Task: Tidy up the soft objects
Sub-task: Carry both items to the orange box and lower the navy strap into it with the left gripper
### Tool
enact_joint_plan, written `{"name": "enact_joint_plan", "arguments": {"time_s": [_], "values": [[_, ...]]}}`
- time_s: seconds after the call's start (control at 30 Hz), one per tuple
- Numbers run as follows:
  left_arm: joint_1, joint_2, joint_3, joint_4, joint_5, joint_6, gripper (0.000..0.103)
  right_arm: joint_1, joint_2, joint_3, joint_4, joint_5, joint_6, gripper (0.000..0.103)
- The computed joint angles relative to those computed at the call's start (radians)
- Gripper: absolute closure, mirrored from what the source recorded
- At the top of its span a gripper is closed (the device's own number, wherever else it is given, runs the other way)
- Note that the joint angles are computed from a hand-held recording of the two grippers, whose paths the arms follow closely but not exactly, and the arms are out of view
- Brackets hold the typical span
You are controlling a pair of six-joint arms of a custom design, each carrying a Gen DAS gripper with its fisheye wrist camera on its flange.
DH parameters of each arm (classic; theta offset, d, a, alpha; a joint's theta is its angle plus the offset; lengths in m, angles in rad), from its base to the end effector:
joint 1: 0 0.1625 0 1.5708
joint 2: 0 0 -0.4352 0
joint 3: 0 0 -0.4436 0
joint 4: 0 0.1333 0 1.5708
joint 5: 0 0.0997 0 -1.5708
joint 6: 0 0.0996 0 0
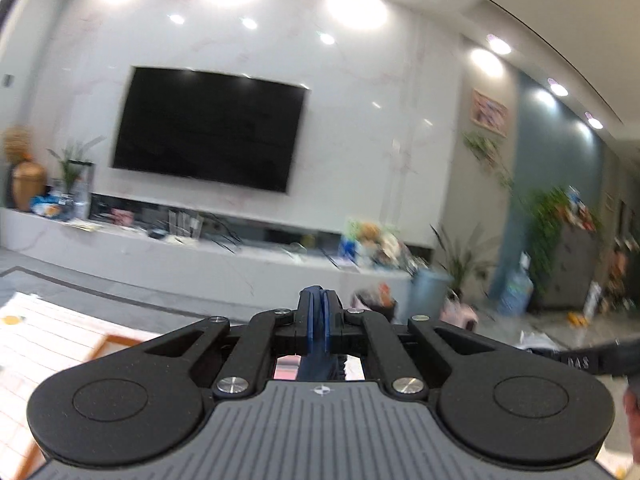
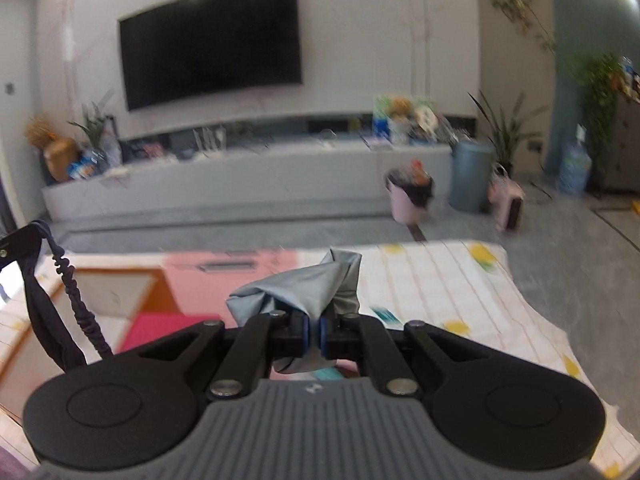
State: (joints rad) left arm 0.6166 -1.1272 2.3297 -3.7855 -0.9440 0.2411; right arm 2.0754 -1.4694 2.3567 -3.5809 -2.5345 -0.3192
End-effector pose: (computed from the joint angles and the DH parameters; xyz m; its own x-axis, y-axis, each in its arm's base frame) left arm -0.2707 -0.4269 0.1835 -0.7456 0.4355 -0.5044 0.6286 0.2085 -0.7492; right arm 0.2474 -0.3415 0.3168 -0.7482 0.2344 0.6206 -0.4679 0.4768 -0.7442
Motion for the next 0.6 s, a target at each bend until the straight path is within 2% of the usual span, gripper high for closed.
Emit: {"name": "enact_joint_plan", "arguments": {"time_s": [0.23,0.37,0.47,0.57,0.6], "values": [[-0.002,-0.054,0.004,-0.065,0.078,0.059,0.098,0.074,0.122,-0.092,0.026,0.062,-0.019,0.101],[0.025,-0.08,-0.003,-0.052,0.079,0.071,0.098,0.1,0.192,-0.136,0.07,0.106,-0.024,0.101],[0.05,-0.104,-0.008,-0.005,0.075,0.052,0.098,0.111,0.242,-0.167,0.124,0.139,-0.023,0.101],[0.106,-0.148,-0.006,0.105,-0.004,0.063,0.098,0.109,0.284,-0.195,0.226,0.169,-0.03,0.101],[0.126,-0.162,-0.014,0.169,-0.009,0.045,0.098,0.108,0.3,-0.201,0.251,0.169,-0.032,0.101]]}}
